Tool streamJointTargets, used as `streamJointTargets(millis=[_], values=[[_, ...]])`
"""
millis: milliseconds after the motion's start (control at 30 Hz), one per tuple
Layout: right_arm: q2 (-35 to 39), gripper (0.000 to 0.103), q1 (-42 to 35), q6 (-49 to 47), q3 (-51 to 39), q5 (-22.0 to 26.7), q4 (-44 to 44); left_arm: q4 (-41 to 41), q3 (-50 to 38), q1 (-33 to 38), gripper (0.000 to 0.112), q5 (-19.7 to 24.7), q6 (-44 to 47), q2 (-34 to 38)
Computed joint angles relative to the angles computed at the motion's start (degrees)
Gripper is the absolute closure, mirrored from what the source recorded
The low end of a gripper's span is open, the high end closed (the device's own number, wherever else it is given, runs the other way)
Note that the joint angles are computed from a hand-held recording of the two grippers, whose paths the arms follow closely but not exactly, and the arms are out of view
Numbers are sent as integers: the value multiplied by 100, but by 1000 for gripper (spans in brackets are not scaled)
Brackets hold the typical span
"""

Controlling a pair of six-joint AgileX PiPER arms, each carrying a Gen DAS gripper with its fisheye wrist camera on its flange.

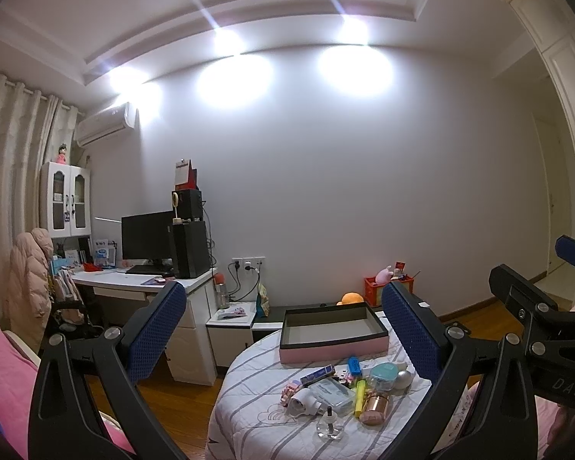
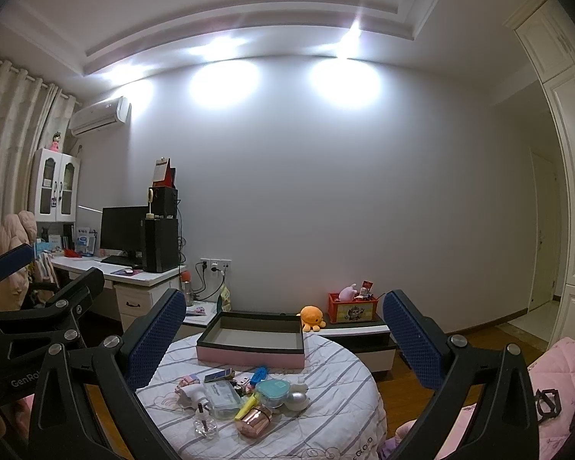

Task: Organize rigid objects

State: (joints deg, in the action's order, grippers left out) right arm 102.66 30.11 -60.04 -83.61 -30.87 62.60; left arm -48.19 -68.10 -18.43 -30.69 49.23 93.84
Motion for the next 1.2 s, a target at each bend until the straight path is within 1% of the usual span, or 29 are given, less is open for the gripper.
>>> streamJointTargets(millis=[233,467,900,933,1000,1100,1133,1200], values=[[-16,0,12,62,49,-25,-57,-26,-24,-6,9,-3,39,8],[-24,0,5,-42,48,-30,44,-41,-94,25,9,118,40,44],[-6,0,8,-222,-31,11,219,31,-95,17,9,86,-24,77],[-4,0,1,-202,-27,26,189,145,-76,31,9,88,-130,85],[25,0,-4,-192,-33,39,167,642,22,128,9,116,-634,110],[212,0,-50,-247,-129,74,170,1175,-21,354,9,379,-1209,347],[375,0,-113,-424,-280,183,363,1284,-100,440,9,506,-1329,507],[601,0,-244,-424,-429,400,439,1479,-291,597,9,764,-1572,841]])
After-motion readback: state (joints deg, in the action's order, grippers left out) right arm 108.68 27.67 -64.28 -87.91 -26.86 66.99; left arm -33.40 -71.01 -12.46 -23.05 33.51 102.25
